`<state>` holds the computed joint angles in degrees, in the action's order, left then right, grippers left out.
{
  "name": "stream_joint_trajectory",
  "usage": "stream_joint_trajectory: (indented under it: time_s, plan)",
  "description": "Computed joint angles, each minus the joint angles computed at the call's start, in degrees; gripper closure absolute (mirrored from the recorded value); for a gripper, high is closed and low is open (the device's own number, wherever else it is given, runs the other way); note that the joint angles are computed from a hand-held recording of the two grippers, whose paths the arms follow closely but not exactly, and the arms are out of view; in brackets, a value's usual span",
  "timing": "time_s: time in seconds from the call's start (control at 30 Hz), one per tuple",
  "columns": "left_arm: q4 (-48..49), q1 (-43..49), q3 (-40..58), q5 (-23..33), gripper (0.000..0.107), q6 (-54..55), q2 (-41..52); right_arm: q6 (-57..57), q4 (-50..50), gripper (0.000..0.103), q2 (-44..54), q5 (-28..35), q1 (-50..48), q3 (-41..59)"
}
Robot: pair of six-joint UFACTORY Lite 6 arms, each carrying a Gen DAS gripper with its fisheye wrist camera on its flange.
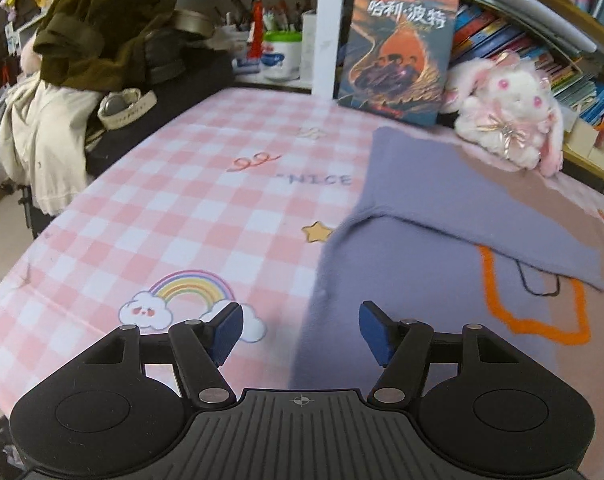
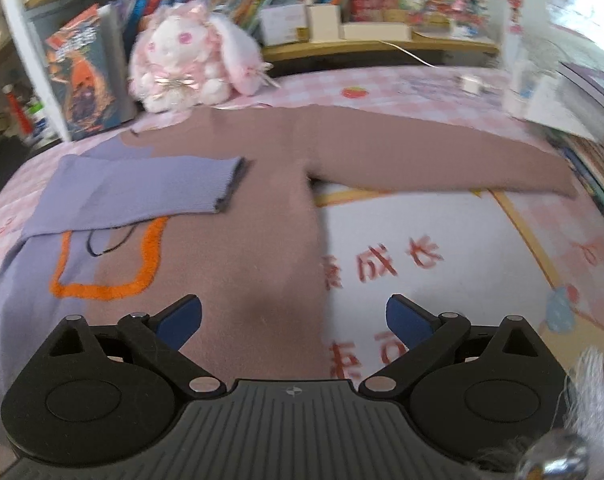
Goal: Fold clothes
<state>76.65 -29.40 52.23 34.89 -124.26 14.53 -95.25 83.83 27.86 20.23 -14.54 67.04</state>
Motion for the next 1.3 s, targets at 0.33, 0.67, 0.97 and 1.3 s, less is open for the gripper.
stream_joint_trajectory:
  time_s: [0.33,0.67,0.97,1.3]
  plan:
    - [17.4,7.9,-7.5,-14.6,0.102,-12.4,-4.5,1.9,4.3,0.039,-7.2,-6.1,2.2,-10.2]
    - [27.9,12.0,-12.0,-16.9,0.105,-20.9,-9.5,9.0,-1.0,0.089,-7.4,-4.8,5.7,-10.2]
    - [29.7,16.4,-14.7,-17.3,0.105,-21.4,-11.4,7.2,0.7,0.089,-5.1,-4.4,10.0,-7.5]
    - [38.9,18.5,-16.0,-18.2,0.101,-30.5,-10.6,4.3,3.2,0.089,-4.8,-5.3,11.3,-7.3]
